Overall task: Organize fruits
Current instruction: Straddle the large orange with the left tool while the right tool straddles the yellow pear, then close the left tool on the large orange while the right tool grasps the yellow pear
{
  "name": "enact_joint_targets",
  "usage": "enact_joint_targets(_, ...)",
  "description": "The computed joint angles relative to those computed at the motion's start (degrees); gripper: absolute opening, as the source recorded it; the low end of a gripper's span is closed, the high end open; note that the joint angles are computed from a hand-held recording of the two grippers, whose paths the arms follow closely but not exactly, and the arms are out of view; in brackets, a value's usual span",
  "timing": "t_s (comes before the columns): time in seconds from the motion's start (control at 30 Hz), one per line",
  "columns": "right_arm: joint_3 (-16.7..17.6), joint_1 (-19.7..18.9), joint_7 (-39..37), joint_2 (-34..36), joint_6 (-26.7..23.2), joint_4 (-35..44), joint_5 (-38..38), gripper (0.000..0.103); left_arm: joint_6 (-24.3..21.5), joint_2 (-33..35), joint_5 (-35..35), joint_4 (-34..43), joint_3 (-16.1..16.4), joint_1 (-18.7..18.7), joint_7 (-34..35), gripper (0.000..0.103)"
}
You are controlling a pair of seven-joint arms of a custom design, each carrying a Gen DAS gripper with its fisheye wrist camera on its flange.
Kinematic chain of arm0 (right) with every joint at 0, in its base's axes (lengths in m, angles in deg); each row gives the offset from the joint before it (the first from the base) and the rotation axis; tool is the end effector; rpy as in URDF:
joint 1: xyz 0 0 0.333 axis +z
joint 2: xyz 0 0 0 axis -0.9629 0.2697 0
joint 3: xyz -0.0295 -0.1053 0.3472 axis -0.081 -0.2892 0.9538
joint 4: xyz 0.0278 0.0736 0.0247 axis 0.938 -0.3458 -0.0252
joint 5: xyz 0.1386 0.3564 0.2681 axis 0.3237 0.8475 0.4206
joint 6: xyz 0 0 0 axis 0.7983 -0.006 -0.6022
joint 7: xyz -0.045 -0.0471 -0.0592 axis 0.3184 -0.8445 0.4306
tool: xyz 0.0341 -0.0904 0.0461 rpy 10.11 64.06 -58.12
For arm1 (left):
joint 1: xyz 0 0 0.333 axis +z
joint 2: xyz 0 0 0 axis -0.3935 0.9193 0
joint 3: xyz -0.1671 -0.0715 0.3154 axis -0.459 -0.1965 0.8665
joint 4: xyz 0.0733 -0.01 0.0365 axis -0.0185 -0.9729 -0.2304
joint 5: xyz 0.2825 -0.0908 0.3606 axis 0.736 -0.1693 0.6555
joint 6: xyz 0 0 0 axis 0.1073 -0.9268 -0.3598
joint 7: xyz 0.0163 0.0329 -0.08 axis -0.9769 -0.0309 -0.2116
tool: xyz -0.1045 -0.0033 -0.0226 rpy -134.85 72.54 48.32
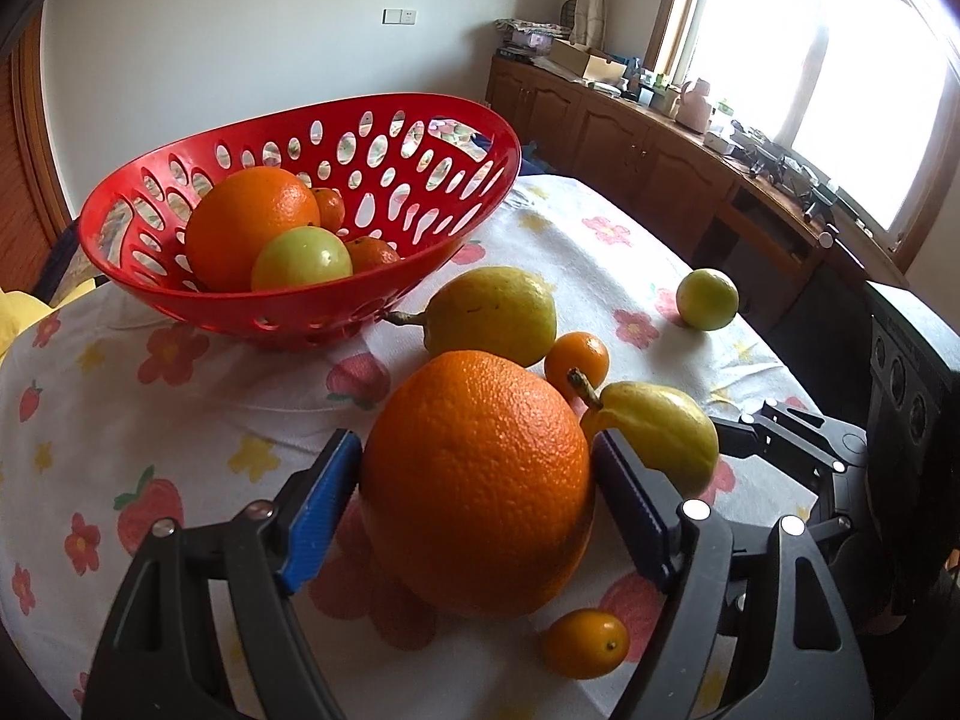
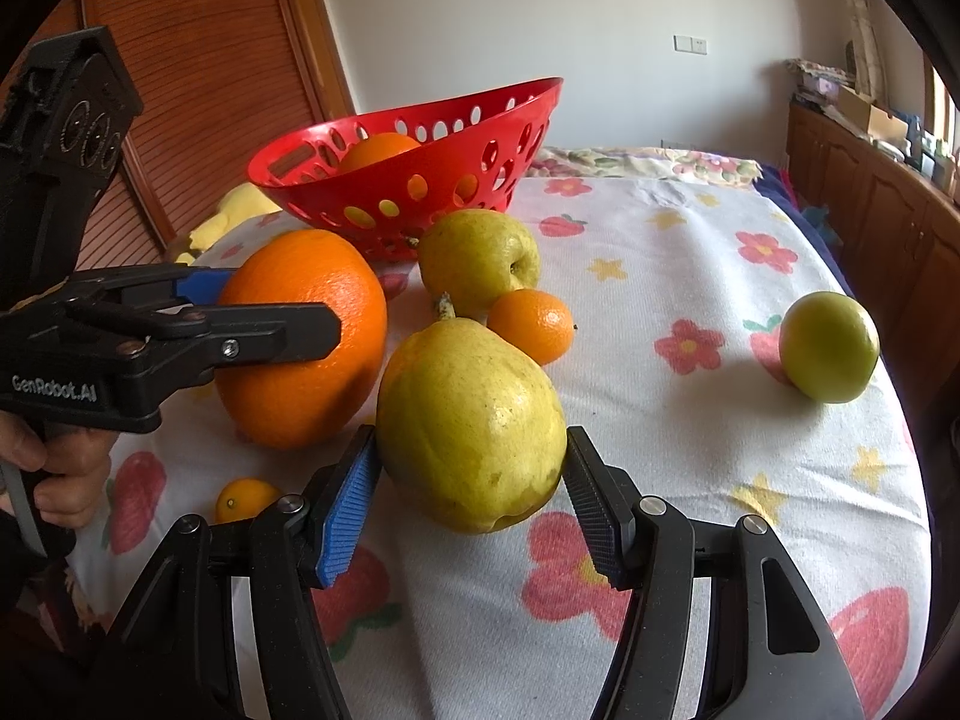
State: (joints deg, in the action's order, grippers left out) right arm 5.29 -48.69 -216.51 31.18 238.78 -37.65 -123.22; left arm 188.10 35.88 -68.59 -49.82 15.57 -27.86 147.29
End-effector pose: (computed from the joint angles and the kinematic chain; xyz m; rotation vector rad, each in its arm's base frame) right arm 0.5445 0.3523 0.3347 -1.7955 1.5971 -0.5054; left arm 0.6204 -0.1493 0.3806 -1.3253 2.4616 -1.0344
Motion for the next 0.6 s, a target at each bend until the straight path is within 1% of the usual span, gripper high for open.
enact_joint_targets(0.17,-0.07,-0.04,0.07,-0.03,0.37,-0.1,0.09,0.063,0.91,0.36,-1.33,0.2,-0.27,-0.04,1.23,0.08)
enact_joint_targets(0.3,-0.13,-0.18,-0.96,0.25,1.19,-0.05,1.23,0.063,1.22,-0.04,-2.41,-0.21,-0.35,-0.04,1.73,0.077)
enact_joint_targets(0.5,-0.58,0.38,-4.56,0.54,1.51,-0.16,4.54,0.062,4.18,-1.7,-3.03,-2.32,-0.31,-0.96,3.2,0.076)
enact_joint_targets(0.6,-1.29,1.0,-4.27,0.62,1.84,-0.12,4.48,0.062,4.67,-2.15,-2.52,-2.79,0.06,-1.16,2.81,0.076)
